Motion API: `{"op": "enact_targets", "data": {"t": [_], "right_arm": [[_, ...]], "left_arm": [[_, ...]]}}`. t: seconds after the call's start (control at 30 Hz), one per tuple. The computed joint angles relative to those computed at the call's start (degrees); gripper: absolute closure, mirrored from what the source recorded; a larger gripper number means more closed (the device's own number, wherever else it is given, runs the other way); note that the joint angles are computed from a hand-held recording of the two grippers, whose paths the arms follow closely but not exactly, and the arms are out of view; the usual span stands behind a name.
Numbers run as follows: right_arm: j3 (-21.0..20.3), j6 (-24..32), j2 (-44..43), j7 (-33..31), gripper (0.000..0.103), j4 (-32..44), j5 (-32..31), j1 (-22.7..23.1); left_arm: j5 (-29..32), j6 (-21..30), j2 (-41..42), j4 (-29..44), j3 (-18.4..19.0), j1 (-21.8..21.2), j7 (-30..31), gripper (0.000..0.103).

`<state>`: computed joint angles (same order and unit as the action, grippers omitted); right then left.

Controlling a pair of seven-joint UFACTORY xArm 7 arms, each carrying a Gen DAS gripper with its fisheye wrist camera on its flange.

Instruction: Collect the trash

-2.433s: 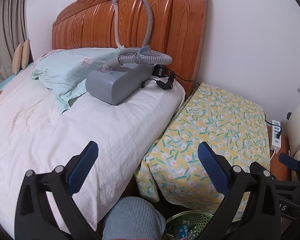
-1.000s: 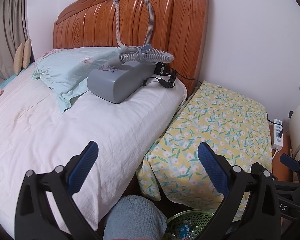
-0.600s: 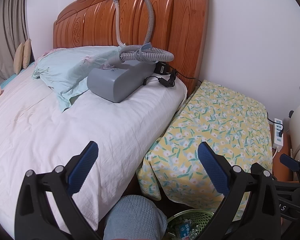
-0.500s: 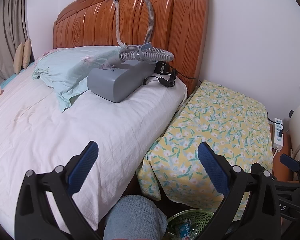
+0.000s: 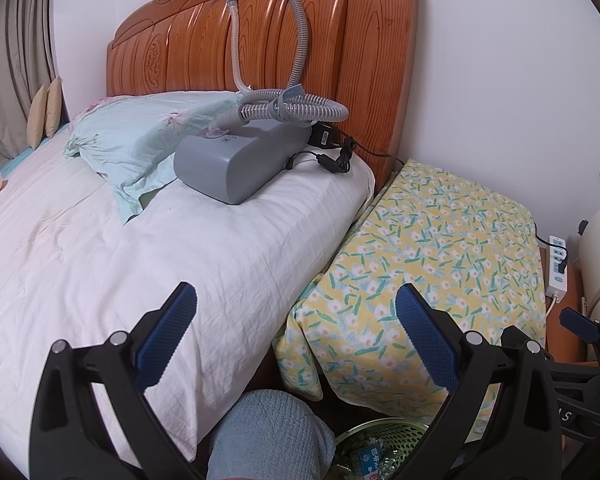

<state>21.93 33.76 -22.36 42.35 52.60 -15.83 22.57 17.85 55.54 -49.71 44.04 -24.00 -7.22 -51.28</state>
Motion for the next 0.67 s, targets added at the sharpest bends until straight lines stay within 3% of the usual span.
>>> {"op": "enact_targets", "data": {"t": [0.67], "right_arm": [[-0.2,0.2,0.5,-0.4,0.002,0.2,-0.2,0.4]], "left_arm": [[0.3,0.4,0.0,-0.3,-0.1,-0.3,0.1,0.008]]}}
